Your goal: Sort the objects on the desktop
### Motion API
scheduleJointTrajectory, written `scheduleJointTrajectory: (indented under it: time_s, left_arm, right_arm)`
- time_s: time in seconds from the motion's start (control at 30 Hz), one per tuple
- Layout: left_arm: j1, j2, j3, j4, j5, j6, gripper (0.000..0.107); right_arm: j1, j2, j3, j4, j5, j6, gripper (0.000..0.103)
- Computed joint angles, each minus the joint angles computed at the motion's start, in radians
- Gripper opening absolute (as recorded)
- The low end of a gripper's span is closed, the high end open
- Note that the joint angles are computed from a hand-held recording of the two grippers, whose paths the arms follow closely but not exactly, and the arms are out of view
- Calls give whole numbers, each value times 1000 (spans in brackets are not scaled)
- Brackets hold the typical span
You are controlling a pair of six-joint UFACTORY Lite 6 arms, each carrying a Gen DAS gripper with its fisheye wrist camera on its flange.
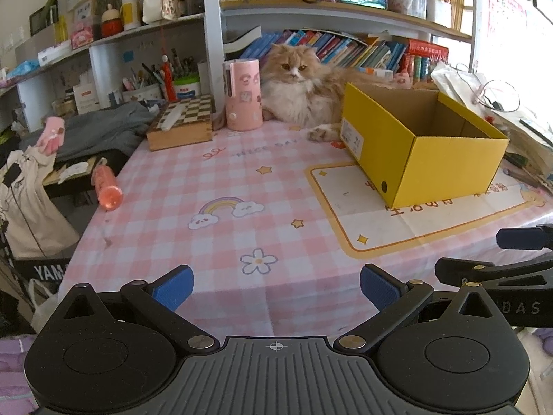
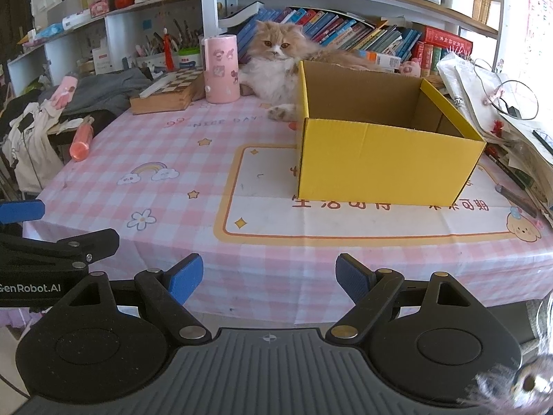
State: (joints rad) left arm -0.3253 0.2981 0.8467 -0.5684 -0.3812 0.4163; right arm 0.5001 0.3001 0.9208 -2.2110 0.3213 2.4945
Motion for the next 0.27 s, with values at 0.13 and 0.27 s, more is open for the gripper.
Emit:
scheduleJointTrajectory:
  time_s: [0.13,0.27]
  left_arm:
    - [17,0,1,79,9,-82,103]
    - [34,19,20,153,28,-169,103]
  right_arm:
    - [2,5,6,17,-4,-21,83]
    - [1,9,15,51,-7,-66,83]
